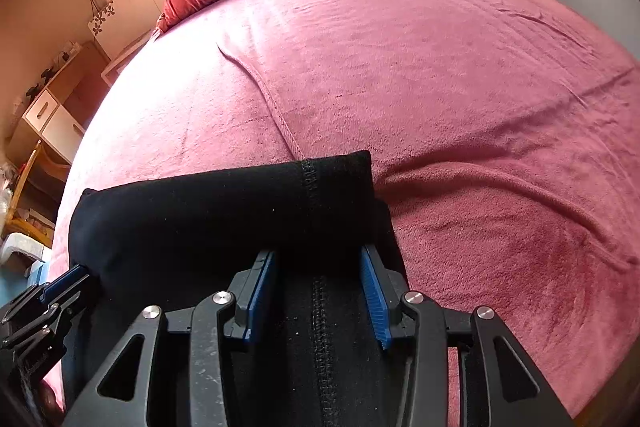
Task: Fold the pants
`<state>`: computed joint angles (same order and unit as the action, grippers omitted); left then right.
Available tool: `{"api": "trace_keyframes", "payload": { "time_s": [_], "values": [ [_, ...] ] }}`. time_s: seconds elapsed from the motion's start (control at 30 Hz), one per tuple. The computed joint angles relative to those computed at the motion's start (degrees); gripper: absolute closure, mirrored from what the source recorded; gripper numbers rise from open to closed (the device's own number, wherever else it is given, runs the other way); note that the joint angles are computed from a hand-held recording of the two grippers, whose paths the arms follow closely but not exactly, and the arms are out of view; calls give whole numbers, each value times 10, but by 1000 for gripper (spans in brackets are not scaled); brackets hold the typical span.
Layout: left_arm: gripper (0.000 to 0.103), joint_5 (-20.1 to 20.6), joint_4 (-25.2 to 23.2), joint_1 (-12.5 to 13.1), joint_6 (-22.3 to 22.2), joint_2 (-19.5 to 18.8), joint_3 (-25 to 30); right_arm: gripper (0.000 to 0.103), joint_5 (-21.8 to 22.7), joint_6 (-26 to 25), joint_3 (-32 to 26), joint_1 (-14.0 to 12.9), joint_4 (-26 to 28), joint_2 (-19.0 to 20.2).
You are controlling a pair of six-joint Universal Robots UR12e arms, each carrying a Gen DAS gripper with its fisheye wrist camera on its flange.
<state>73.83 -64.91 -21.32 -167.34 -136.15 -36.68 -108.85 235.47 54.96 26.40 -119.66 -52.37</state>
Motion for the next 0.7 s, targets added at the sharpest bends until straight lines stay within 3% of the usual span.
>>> {"api": "trace_keyframes", "payload": {
  "time_s": [0.13, 0.23, 0.33, 0.37, 0.43, 0.53, 0.63, 0.7],
  "values": [
    [70, -14, 4, 4, -5, 7, -8, 59, 0, 1, 3, 2, -4, -4],
    [56, -53, 17, 16, -20, 20, -29, 38, 6, 9, 19, 2, -17, -18],
    [38, -105, 16, 38, -68, 31, -48, 34, 20, 37, 76, 0, -76, -51],
    [31, -128, 4, 46, -79, 30, -48, 29, 28, 41, 93, -2, -90, -61],
    [28, -157, -30, 57, -91, 24, -42, 24, 56, 52, 127, -8, -113, -78],
    [27, -220, -112, 68, -93, 6, -18, 18, 114, 63, 170, -19, -158, -93],
    [26, -265, -150, 70, -93, -5, -8, 14, 185, 86, 209, -32, -234, -97],
    [26, -281, -187, 69, -99, -20, 15, 11, 203, 93, 220, -34, -265, -94]
  ]
}}
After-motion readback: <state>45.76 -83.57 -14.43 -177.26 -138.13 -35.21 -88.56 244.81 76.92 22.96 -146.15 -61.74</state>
